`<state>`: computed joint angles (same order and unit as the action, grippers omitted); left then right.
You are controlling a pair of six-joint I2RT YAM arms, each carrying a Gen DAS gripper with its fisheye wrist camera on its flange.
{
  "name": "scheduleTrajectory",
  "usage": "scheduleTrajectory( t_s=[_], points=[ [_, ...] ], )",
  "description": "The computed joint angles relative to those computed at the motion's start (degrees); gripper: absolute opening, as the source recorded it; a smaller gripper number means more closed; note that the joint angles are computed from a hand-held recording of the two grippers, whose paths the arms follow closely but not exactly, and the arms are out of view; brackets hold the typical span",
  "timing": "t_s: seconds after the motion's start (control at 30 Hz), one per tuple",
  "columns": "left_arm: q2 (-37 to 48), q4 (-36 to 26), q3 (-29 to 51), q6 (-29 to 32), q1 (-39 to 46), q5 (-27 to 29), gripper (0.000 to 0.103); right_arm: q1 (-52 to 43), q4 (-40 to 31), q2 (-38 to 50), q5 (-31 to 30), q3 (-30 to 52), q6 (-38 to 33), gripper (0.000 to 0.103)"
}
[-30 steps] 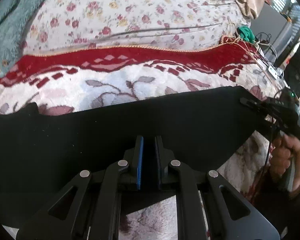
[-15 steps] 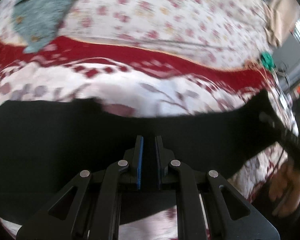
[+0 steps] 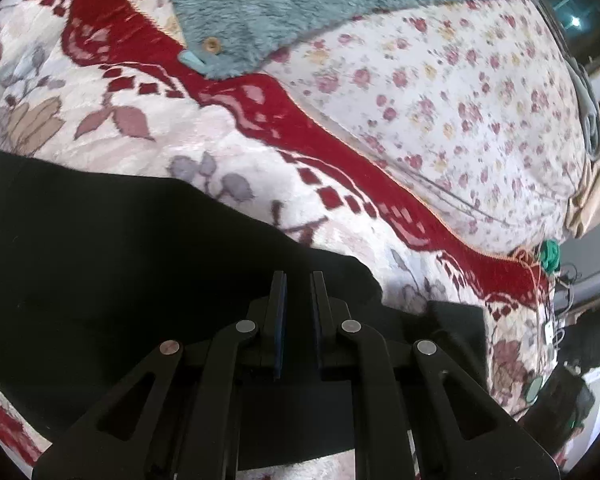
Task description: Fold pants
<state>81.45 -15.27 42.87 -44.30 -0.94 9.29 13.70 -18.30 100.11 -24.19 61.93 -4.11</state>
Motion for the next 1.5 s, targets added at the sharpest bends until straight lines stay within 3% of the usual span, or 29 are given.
scheduleTrajectory(
  t_s=[0.13, 0.5, 0.53, 0.57, 0.63, 0.7, 0.8, 0.9, 1.1, 1.2, 1.27, 1.37, 1.5],
  points=[
    [-1.2, 0.16, -0.38, -0.32, -0.53, -3.41, 0.009, 5.92, 2.84, 0.4, 4.08, -1.97, 2.5, 0.012],
    [-0.45, 0.57, -0.15, -0.07, -2.08, -4.94, 0.009, 8.7, 5.37, -0.14, 9.62, -3.52, 9.02, 0.016],
    [-0.25, 0.5, 0.07, -0.04, -2.48, -5.22, 0.009, 9.41, 6.51, -0.64, 10.47, -4.4, 9.38, 0.022],
    [-0.03, 0.49, 0.23, 0.13, -2.75, -5.35, 0.009, 9.95, 7.43, -1.13, 10.66, -5.15, 9.28, 0.037],
    [0.25, 0.77, 0.3, 0.28, -3.09, -5.27, 0.009, 11.91, 9.43, -2.71, 10.98, -7.11, 9.05, 0.053],
    [-0.08, 1.14, 0.03, 0.3, -2.9, -5.16, 0.009, 14.5, 9.97, -4.49, 12.44, -8.47, 9.25, 0.055],
    [-2.59, 1.9, -1.64, -1.02, -1.1, -5.4, 0.008, 16.32, 10.83, -7.35, 11.28, -10.42, 8.96, 0.055],
    [-4.41, 2.65, -3.0, -2.67, 0.31, -5.5, 0.008, 13.73, 9.88, -9.53, 6.23, -11.39, 9.21, 0.055],
    [-2.46, 4.06, -1.12, 0.45, -4.45, -4.04, 0.008, -3.65, 8.69, -15.11, -10.14, -12.23, 4.03, 0.055],
    [-0.38, 4.86, 1.29, 1.18, -8.8, -2.31, 0.009, -10.63, 6.77, -11.71, -7.1, -8.57, -0.27, 0.055],
    [1.41, 4.65, 4.13, 1.44, -13.25, -2.81, 0.009, -13.65, 1.07, -5.86, -6.15, -2.74, -3.91, 0.055],
    [4.76, 6.02, 7.63, -0.48, -19.17, -1.47, 0.009, -16.81, -8.24, 3.03, -9.86, 5.87, -7.16, 0.055],
    [13.08, 4.66, 13.03, 0.18, -23.87, -4.22, 0.009, -17.55, -8.19, 5.85, -10.4, 6.63, -6.35, 0.055]
  ],
)
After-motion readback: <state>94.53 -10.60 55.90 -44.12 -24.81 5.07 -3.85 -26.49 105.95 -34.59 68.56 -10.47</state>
